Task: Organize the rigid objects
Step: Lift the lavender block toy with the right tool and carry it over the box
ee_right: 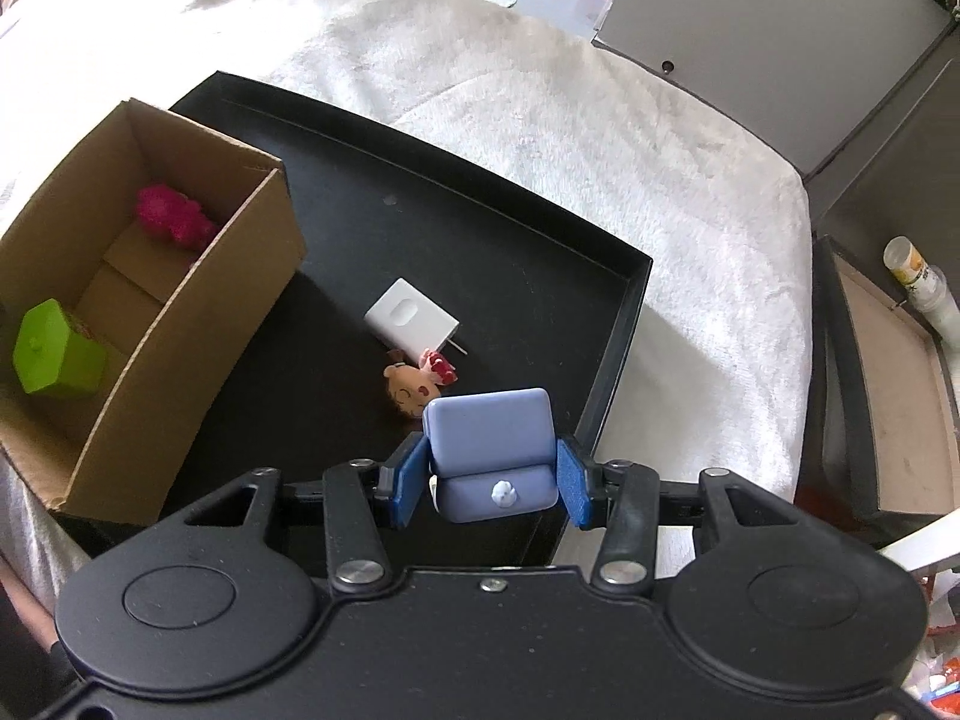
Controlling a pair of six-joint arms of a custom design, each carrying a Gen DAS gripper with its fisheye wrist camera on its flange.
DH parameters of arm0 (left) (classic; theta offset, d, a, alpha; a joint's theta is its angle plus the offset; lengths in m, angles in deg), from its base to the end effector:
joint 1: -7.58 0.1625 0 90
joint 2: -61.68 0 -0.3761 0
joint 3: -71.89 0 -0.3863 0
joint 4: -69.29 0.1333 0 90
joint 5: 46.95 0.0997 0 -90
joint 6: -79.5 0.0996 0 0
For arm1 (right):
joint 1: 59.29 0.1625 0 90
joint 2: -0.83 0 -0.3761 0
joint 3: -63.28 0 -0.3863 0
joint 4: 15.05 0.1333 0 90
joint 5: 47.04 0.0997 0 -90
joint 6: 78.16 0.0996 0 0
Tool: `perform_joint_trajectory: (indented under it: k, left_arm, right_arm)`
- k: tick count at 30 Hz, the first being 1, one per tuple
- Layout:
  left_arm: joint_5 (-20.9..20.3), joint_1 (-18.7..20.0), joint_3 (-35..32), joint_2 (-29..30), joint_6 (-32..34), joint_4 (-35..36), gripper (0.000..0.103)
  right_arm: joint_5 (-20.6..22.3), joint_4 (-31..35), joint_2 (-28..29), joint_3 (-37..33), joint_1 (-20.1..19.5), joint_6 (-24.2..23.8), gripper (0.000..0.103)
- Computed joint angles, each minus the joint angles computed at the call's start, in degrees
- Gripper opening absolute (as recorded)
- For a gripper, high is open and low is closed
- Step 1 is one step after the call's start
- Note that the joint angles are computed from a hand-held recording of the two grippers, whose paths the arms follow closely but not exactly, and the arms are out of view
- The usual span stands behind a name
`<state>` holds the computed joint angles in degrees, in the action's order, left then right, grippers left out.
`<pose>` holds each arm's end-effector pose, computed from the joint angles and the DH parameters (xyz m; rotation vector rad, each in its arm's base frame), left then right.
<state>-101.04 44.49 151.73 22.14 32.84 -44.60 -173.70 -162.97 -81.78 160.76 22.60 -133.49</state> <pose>-0.4106 -0.5482 0.0465 0.2567 2.4883 -0.3870 -0.0044 -0.5541 0.4460 0.6181 -2.1322 0.3551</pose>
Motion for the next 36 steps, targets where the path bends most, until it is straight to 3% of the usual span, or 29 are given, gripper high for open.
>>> perform_joint_trajectory:
  k: [20,36]
  left_arm:
    - [-0.5,-0.8,0.0,-0.3,0.7,2.5,0.011]
    - [-1.6,-0.3,0.3,-0.3,1.7,1.3,0.011]
  right_arm:
    - [0.3,-1.1,-4.1,4.1,5.5,-0.6,0.045]
    - [1.3,1.0,-2.0,2.5,9.3,0.7,0.045]
